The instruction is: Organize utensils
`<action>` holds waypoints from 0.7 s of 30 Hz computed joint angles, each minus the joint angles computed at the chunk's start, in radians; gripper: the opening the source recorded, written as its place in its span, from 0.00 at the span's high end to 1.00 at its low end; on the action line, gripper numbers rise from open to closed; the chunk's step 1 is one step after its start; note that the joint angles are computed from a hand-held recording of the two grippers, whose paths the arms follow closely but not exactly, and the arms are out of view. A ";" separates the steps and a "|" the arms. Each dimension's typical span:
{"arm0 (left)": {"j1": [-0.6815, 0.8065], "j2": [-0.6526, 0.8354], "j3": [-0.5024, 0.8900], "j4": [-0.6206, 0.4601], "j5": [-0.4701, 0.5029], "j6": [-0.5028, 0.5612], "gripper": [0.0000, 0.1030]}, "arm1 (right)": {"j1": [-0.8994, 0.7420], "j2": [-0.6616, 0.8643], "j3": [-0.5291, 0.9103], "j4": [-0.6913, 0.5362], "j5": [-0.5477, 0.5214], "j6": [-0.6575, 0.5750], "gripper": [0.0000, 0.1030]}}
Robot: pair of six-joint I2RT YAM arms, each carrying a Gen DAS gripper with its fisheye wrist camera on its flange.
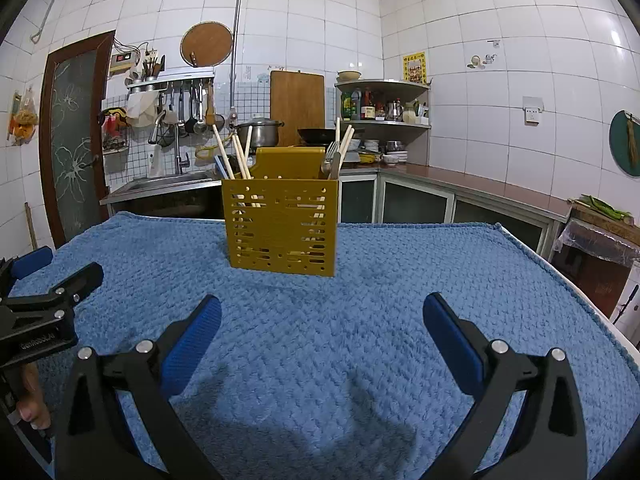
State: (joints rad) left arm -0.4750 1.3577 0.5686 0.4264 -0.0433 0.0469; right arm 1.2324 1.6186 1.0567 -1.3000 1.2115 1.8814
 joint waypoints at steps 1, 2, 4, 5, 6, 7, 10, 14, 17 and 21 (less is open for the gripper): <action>-0.001 0.001 0.002 -0.002 0.000 0.000 0.05 | 0.001 0.001 0.002 -0.003 0.000 0.003 0.04; -0.001 0.001 0.003 -0.001 0.000 0.001 0.05 | 0.001 0.001 0.002 -0.003 0.000 0.003 0.04; 0.000 0.002 0.005 -0.001 0.001 0.003 0.05 | 0.001 0.001 0.001 -0.003 0.000 0.003 0.04; 0.001 0.004 0.007 -0.002 0.002 0.003 0.05 | 0.001 0.002 0.001 -0.004 0.000 0.005 0.04; -0.003 0.000 0.006 -0.005 -0.003 0.002 0.05 | 0.001 0.001 0.001 -0.004 0.000 0.004 0.04; -0.001 0.001 0.007 -0.005 -0.001 0.002 0.05 | 0.001 0.000 0.002 -0.008 0.000 0.007 0.04; -0.001 0.001 0.006 -0.003 0.000 0.004 0.05 | 0.001 0.000 0.001 -0.007 0.000 0.007 0.04; 0.002 0.002 0.007 -0.004 0.002 0.004 0.05 | 0.001 0.000 0.001 -0.006 0.000 0.006 0.04; 0.001 0.002 0.007 -0.004 0.003 0.004 0.05 | 0.001 0.000 0.001 -0.005 0.000 0.007 0.04; 0.001 0.003 0.007 -0.002 0.001 0.004 0.05 | 0.001 0.001 0.001 -0.005 0.000 0.007 0.04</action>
State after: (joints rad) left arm -0.4741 1.3606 0.5757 0.4247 -0.0420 0.0512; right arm 1.2332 1.6192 1.0572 -1.3047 1.2117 1.8880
